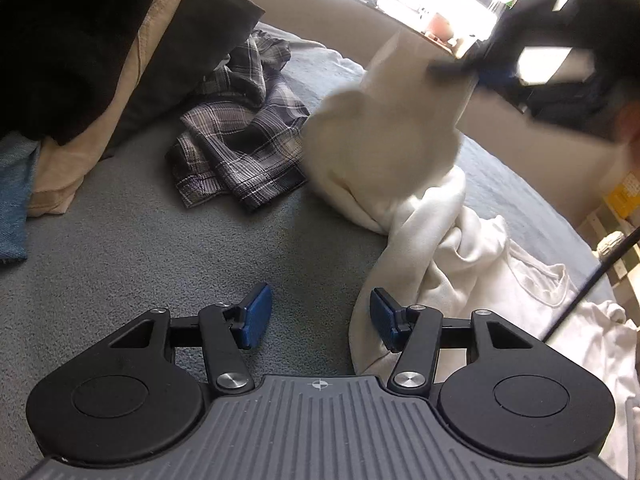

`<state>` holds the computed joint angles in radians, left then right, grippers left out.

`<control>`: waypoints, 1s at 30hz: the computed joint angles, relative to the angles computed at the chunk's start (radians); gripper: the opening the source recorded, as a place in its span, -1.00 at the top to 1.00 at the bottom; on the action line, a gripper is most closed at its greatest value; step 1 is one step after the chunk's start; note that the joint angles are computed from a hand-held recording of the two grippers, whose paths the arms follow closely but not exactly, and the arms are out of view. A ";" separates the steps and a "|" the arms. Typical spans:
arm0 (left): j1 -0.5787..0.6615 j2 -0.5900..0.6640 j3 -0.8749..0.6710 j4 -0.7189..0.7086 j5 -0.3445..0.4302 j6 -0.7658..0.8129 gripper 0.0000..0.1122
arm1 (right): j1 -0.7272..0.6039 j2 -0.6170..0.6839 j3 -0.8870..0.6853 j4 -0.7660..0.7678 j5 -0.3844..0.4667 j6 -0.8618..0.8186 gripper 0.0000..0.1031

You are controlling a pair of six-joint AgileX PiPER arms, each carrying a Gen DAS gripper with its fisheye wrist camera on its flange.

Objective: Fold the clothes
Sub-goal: 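Grasp the ribbed sleeve cuff with the right gripper and lift it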

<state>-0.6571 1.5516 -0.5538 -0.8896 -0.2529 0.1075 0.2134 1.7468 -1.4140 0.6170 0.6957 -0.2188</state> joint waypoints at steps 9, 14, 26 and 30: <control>-0.044 -0.083 0.008 -0.358 -0.007 0.262 0.03 | -0.074 -0.268 0.032 0.279 -0.015 -0.146 0.89; -0.097 -0.154 0.019 -0.537 -0.055 0.432 0.03 | -0.103 -0.366 -0.008 0.346 0.024 -0.240 0.89; -0.145 -0.559 0.185 -0.736 -0.120 0.723 -0.01 | 0.047 -0.433 -0.085 0.256 0.075 -0.294 0.89; -0.205 -0.633 0.190 -0.681 -0.182 0.805 -0.22 | 0.092 -0.395 -0.120 0.350 0.111 -0.448 0.89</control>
